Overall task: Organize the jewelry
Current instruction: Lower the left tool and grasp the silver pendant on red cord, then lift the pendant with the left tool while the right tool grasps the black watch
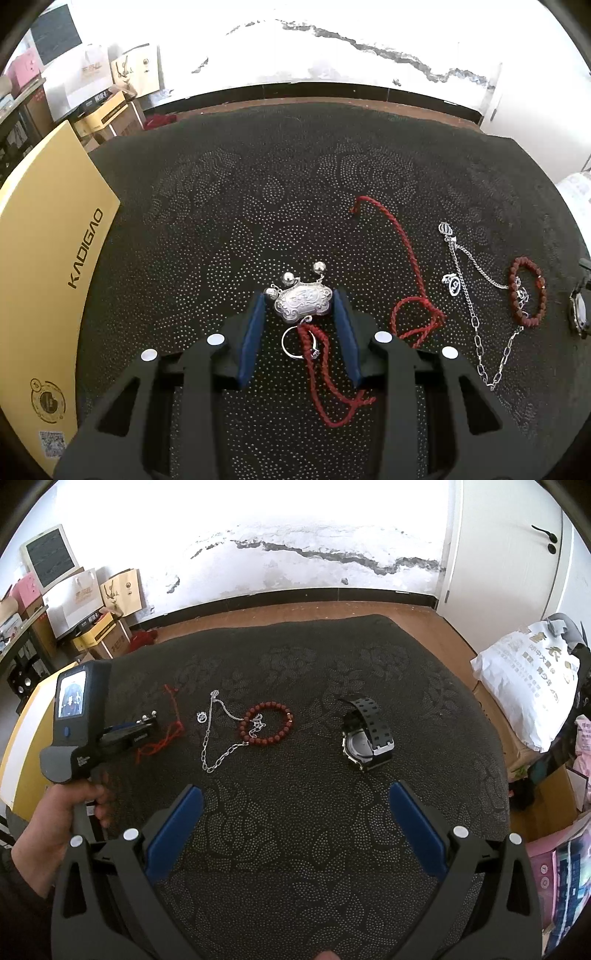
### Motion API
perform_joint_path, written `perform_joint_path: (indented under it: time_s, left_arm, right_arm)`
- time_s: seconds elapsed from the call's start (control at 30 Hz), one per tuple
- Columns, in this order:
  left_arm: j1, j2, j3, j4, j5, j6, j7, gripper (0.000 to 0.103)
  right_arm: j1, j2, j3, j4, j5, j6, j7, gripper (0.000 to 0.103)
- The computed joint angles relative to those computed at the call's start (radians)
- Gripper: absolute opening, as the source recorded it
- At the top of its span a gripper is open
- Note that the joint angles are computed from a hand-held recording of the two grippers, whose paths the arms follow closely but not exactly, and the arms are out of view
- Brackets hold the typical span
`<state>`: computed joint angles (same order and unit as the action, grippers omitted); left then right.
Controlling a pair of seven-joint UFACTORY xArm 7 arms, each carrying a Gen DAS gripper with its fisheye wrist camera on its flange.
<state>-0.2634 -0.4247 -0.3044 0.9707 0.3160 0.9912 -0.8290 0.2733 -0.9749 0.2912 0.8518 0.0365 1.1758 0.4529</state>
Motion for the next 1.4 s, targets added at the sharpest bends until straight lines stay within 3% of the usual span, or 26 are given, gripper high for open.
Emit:
perform_joint_path:
  time_s: [0.03,0.1,0.17,0.57,1.1,1.4]
  left_arm:
    - [0.003,-0.006,-0.007,-0.002,0.015,0.001,-0.005,0.036]
    - [0.010,-0.015,-0.025,0.013,0.047,0.021,-0.022,0.013]
    - [0.004,-0.026,-0.017,0.038,0.037,0.038,-0.006,0.007]
    - [0.024,-0.214,0.065,0.018,-0.129,0.037,0.132,0.006]
    - [0.100,-0.371,0.039,0.177,-0.192,0.146,0.264,0.006]
    - [0.070,-0.412,0.054,0.112,-0.281,0.138,0.343,0.006]
  right_arm:
    - [0.002,-0.002,-0.001,-0.001,0.001,0.001,0.000,0.098]
    - [0.001,-0.003,0.000,-0.003,0.000,-0.002,0.002,0.098]
    - [-0.002,-0.006,-0.001,-0.005,-0.001,-0.004,0.005,0.098]
    - [-0.004,-0.008,-0.008,-0.006,-0.001,-0.009,0.007,0.098]
    - [0.007,0.048,0.006,-0.006,-0.017,-0.048,-0.014,0.098]
    - [-0.059,0.039,-0.087,-0.088,-0.078,-0.009,-0.077,0.098]
